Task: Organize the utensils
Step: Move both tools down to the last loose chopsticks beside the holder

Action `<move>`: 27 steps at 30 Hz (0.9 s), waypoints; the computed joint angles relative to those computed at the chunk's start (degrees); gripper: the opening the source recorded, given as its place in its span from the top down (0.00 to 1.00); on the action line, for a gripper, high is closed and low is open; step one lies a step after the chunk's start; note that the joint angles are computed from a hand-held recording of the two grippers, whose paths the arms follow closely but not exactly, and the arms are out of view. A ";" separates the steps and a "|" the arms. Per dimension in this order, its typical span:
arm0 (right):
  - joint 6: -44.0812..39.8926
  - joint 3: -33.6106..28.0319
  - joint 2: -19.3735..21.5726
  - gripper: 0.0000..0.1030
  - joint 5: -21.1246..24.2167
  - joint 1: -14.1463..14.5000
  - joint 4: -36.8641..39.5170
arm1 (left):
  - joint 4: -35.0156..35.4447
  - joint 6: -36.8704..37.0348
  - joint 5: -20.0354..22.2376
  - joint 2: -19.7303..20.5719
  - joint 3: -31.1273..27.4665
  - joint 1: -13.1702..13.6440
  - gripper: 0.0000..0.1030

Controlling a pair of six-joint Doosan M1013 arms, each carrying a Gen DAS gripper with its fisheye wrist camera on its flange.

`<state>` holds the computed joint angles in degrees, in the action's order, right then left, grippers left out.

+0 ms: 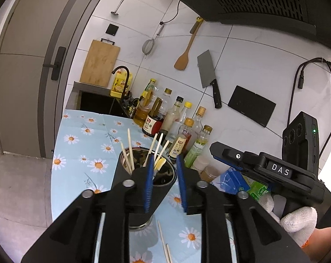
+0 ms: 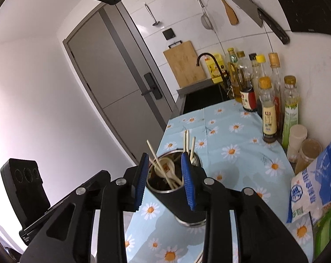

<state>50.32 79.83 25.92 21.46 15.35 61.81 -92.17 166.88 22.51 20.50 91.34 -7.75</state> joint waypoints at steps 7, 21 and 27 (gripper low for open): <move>17.70 -1.94 1.34 0.64 12.04 -1.18 -11.03 | 7.96 -8.96 -0.88 -0.54 1.29 0.00 0.75; 44.83 -9.41 8.54 0.64 36.04 -0.83 -31.65 | 25.76 -29.21 -1.24 -0.93 4.69 0.03 0.70; 53.15 -14.11 13.82 0.65 49.57 -0.80 -32.71 | 29.45 -35.97 -1.58 -0.75 5.15 0.18 0.68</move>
